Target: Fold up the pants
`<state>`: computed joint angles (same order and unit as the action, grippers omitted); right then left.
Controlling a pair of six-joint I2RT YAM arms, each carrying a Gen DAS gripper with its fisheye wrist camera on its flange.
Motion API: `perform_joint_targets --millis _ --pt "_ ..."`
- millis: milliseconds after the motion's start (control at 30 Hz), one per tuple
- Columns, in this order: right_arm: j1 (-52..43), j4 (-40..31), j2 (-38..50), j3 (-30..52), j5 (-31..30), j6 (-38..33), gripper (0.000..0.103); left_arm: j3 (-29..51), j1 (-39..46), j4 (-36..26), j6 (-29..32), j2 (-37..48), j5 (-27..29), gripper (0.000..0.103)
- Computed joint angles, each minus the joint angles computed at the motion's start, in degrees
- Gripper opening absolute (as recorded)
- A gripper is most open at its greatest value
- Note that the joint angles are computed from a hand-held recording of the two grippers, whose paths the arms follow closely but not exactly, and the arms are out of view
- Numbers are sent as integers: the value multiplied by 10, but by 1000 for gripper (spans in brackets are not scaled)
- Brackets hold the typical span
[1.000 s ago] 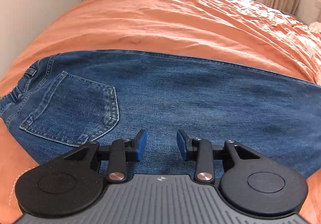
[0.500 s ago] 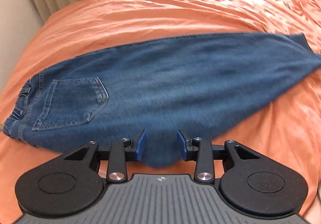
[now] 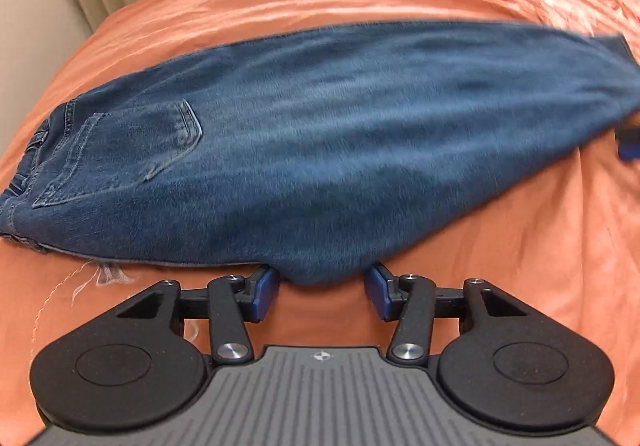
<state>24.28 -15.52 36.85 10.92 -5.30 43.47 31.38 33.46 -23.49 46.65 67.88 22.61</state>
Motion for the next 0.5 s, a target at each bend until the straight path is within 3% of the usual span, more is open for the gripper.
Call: perform_joint_targets --millis 133,267,333,400,433,467,500 --pt "-11 40 33 -8 3 -13 43 12 -17 44 -90 -3 19 58" --pt "-35 83 68 -16 -18 -31 44 58 -33 20 -172 39 11 60" --pt "-44 75 55 -19 -23 -35 44 66 -43 20 -213 53 -9 66" --pt "-51 68 41 -22 -25 -31 44 68 -58 21 -239 67 -37 65" --pt "-56 58 28 -25 -26 -29 44 62 -67 29 -242 64 -56 58" --pt "-67 65 36 -24 -31 -29 44 56 -72 30 -243 54 -71 32" --pt "-78 55 23 -27 -38 -26 44 54 -68 21 -241 45 -65 18"
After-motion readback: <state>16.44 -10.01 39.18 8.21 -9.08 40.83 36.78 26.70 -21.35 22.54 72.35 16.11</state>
